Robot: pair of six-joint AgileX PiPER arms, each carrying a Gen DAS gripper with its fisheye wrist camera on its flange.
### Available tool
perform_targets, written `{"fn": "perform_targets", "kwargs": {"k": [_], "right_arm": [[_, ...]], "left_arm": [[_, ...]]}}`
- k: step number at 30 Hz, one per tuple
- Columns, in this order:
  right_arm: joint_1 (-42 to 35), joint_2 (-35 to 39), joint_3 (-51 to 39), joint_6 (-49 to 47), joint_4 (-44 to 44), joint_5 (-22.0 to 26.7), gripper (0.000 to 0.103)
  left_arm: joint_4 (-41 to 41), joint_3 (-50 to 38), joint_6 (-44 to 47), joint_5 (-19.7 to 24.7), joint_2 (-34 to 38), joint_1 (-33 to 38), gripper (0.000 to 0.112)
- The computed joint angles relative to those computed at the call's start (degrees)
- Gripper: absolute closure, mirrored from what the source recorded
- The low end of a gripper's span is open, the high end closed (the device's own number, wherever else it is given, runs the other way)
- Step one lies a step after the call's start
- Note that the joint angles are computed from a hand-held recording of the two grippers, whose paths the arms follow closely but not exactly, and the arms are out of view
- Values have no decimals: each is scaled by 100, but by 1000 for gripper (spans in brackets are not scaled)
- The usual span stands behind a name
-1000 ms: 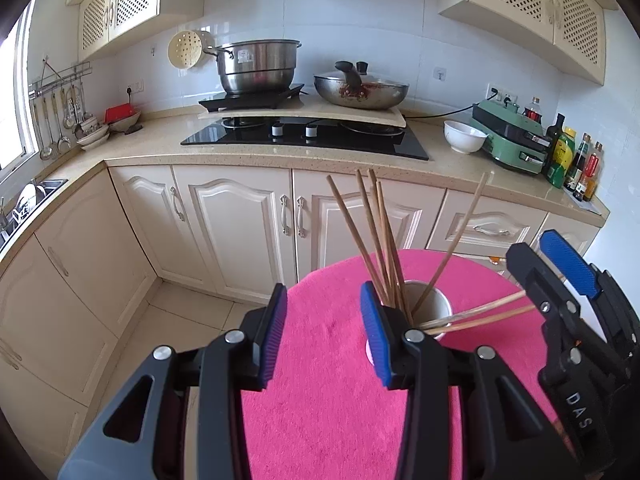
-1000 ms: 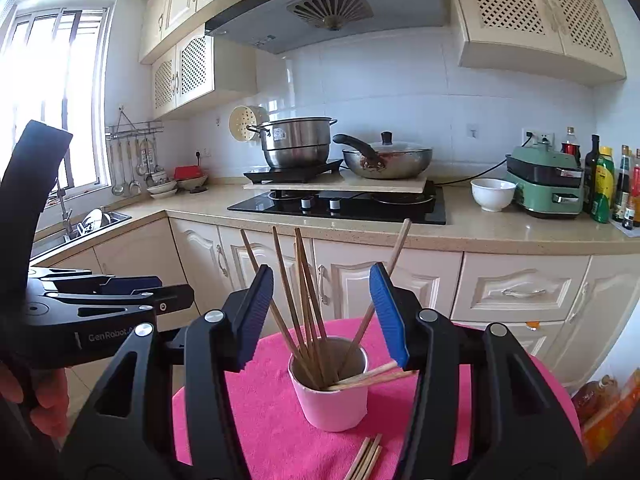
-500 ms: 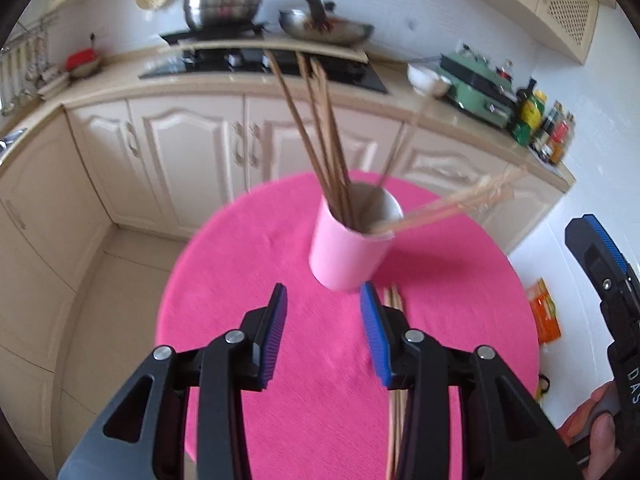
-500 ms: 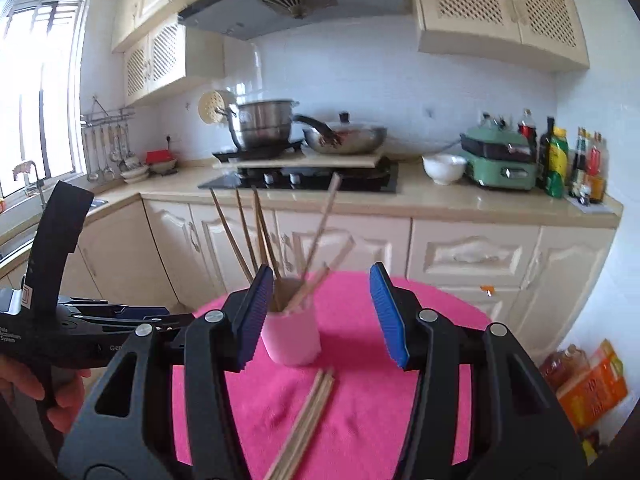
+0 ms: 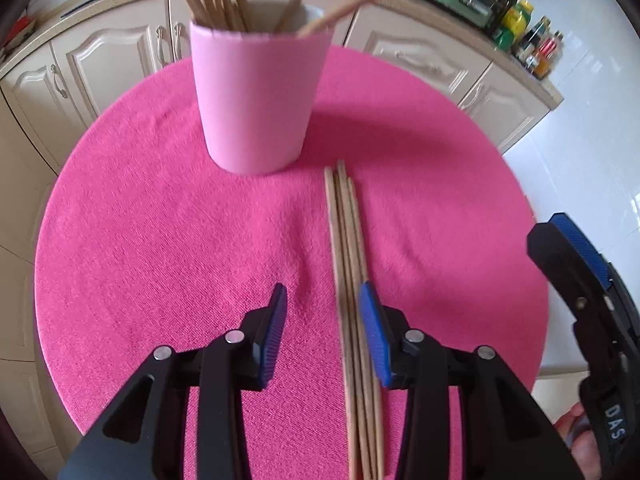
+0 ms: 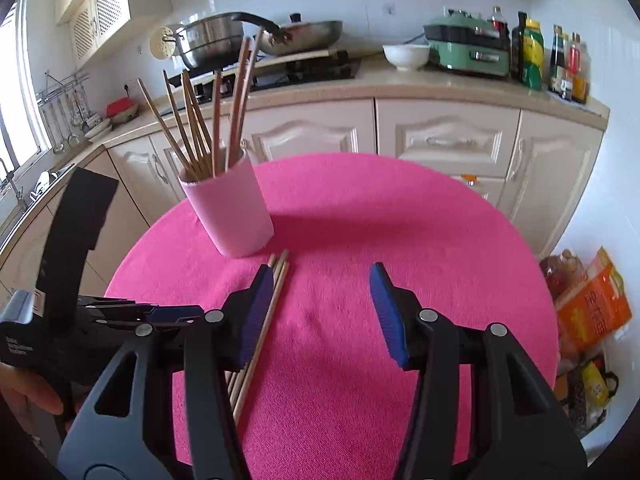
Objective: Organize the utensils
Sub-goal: 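Move both open grippers back down to the chopstick pile, then close the left gripper on a chopstick while the right gripper grasps another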
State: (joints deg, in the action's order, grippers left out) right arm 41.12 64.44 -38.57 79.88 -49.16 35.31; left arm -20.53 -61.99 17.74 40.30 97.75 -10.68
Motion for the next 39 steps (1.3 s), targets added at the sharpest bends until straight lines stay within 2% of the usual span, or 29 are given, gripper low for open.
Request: {"fn": "perform_targets", "kwargs": {"k": [8,16,18,21,25,28,29,33,34,35,37,39], "right_arm": [[-326,150,127,-320,376,-346,53],[-775,444,-17,-1314,1333,-592,53],[-910,509,-61,-1690,1685,-646,53],[-1057,596,-103,-2107,2045,-706,53],[-1194,789,-217,-2519,2463,-671,53],[-1382,957,-338,-3221,3163,-651,53],[-1367,1017,-373,-3285,3217,-630,53],[-1428,1343,-607,-3998,3951,-617,56],[-1433,1455,-699,-4241,4192,-592,60],[-1402,1574,-811,-4345,4296,-510,69],[-1332,1774,-979,-4494,4458,-426,70],[-1243,1919,-1135,-4492,4478,-293,76]], "left_arm": [[1001,-107,-779,-282,284,-507,74],[2016,-973,-1624,269,739,-937,74],[2112,-981,-1555,292,735,-939,74],[1547,-990,-1129,428,766,-690,74],[2252,-1155,-1699,375,947,-1038,75],[2061,-1076,-1593,314,866,-899,101],[1761,-1058,-1414,349,831,-730,104],[541,-854,-508,371,596,-100,104],[465,-751,-405,330,499,-19,105],[538,-640,-445,244,377,21,105],[446,-504,-338,244,225,160,105],[342,-303,-215,232,49,327,105]]}}
